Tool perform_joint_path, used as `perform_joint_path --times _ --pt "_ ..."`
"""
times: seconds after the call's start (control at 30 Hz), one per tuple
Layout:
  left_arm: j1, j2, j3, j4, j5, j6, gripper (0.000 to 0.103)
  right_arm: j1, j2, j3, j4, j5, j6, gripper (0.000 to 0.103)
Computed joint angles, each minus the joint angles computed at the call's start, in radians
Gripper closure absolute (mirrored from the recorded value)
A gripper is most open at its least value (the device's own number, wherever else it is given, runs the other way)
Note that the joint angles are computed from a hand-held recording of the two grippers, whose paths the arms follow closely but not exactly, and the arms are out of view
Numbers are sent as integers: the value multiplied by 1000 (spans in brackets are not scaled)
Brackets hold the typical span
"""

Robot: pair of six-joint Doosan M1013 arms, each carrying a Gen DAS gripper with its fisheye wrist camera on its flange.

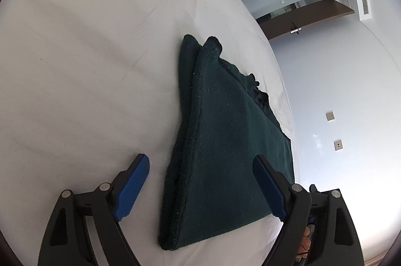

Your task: Fold small clothes

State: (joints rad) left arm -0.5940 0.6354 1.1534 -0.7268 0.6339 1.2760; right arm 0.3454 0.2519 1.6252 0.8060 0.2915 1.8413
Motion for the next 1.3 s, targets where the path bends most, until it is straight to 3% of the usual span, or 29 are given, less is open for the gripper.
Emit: perform_joint_path --times 0.3,0.5,0.67,0.83,0.93,1.17,1.3 --pt "19 40 -64 -105 173 9 20 17 11 -38 -4 69 -3 46" --pt "39 67 -76 -245 234 18 37 23 43 -102 -27 131 -2 46" --pt "48 78 -46 -406 226 83 65 26 93 -187 -54 202 7 46" --pt "48 68 -1 -504 163 159 89 24 167 -296 -67 296 13 46" --pt "50 56 30 -557 127 214 90 24 208 -349 -66 330 20 46" --pt "45 45 31 -532 94 236 92 8 307 -448 -37 421 43 47" --pt "34 42 -6 -451 86 188 92 -17 300 -383 220 368 -146 47"
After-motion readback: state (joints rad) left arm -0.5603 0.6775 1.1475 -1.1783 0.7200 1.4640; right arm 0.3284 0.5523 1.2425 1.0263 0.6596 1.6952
